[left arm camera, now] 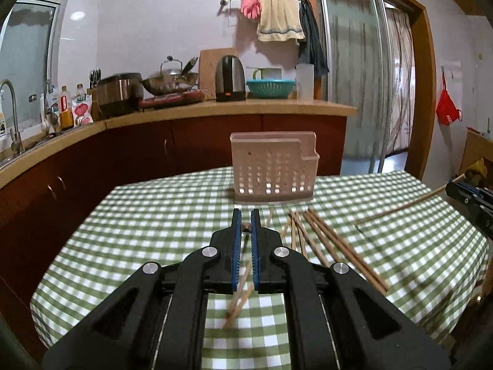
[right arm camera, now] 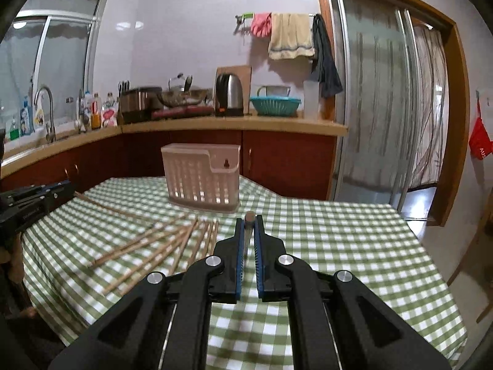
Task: Organize utensils
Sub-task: 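Lift the chopstick with the left tool and carry it toward the caddy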
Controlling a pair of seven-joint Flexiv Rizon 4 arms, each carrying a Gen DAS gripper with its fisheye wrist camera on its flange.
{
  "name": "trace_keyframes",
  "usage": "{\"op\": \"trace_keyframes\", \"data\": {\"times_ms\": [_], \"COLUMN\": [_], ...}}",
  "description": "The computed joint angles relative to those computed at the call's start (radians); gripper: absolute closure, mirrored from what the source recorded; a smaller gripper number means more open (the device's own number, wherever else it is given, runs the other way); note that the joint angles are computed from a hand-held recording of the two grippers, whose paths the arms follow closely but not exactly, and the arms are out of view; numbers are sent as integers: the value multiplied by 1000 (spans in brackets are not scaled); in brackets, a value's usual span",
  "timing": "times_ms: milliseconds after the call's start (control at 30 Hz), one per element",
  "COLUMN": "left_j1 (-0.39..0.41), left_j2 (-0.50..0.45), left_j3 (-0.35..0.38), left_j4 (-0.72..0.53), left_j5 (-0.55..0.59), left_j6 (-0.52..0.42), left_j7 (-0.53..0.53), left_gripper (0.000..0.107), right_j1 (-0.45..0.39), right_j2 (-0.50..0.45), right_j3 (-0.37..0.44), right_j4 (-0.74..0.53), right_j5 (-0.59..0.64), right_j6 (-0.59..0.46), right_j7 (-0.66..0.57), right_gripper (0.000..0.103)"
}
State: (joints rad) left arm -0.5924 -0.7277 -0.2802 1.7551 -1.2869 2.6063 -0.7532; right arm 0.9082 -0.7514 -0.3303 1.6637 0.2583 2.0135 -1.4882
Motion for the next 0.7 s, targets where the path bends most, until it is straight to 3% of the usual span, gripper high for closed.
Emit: {"op": "trace_keyframes", "data": {"times_ms": [233,700], "left_j1": [34,90], "left_j2": [38,22], "left_j3": [-6,-22], "left_j4": [-34,-145], "left_j5": [-49,-104], "left_j6": [-84,-161], "left_j7": [73,200], "left_gripper": [100,100], "right_j1": [-56,-133], "right_j2": [8,-95], "right_j3": [40,61], "right_j4": [-60,-250], "right_j5": [-70,-199], "right_j6": [-51,-92], "right_j7": [35,149], "right_gripper": [96,96]}}
